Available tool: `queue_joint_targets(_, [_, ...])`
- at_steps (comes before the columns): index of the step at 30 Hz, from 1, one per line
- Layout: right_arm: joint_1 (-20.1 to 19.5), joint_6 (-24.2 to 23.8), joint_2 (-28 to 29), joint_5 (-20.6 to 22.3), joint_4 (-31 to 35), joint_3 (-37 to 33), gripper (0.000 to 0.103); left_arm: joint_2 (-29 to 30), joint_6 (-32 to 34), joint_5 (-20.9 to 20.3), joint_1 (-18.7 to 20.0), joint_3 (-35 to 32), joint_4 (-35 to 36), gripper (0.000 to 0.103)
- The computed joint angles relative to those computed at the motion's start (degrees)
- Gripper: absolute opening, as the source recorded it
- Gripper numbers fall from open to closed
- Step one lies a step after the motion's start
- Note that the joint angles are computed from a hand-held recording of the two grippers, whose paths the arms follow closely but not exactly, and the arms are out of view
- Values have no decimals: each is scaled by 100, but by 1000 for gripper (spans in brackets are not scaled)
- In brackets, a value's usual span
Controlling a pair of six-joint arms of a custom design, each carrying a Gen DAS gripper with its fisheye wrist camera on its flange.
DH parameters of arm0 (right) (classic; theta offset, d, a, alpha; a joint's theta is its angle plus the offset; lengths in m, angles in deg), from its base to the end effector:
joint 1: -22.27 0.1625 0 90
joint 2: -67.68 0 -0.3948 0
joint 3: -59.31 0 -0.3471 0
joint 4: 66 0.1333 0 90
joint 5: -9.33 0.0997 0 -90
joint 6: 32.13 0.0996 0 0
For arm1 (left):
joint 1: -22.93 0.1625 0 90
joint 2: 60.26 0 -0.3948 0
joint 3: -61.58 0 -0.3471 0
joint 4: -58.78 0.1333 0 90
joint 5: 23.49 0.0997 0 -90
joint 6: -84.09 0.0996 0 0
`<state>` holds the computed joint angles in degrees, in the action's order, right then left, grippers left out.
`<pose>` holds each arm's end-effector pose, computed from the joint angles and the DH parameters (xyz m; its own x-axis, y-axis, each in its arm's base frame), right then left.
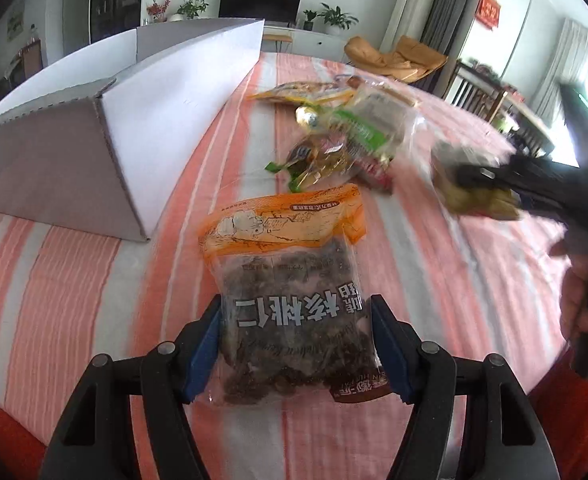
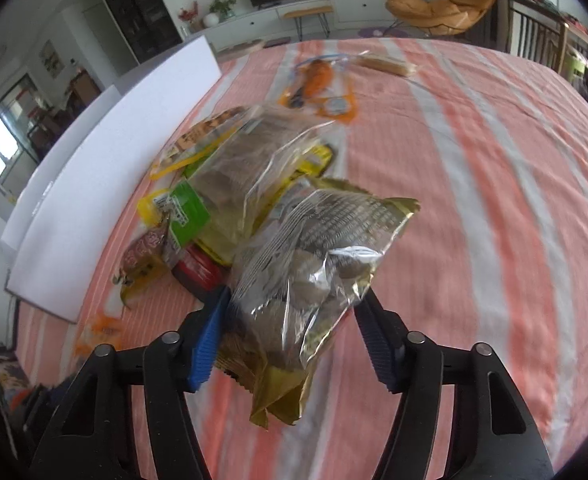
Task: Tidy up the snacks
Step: 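Grasp the gold-foil snack bag with the right tool while the left tool lifts the walnut bag, then carry both bags over the white box and open both tools to drop them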
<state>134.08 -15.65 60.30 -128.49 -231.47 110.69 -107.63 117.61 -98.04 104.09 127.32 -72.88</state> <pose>0.3380 -0.6846 -0.0329 -0.8255 0.3298 0.4580 -0.0862 0.7282 -0.6799 0.0463 -0.7423 0.2948 -0.7296 0.5379 -0.4223 0.6526 0.7323 -0.1945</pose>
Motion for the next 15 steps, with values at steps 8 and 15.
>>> queue_joint_targets(8, [-13, 253, -1160, 111, -1537, 2259, 45, -181, -45, -540, -17, 62, 157, 68])
queue_joint_targets(15, [84, 211, -1279, 655, -2998, 2849, 45, -253, -288, -831, -25, -178, 359, 68])
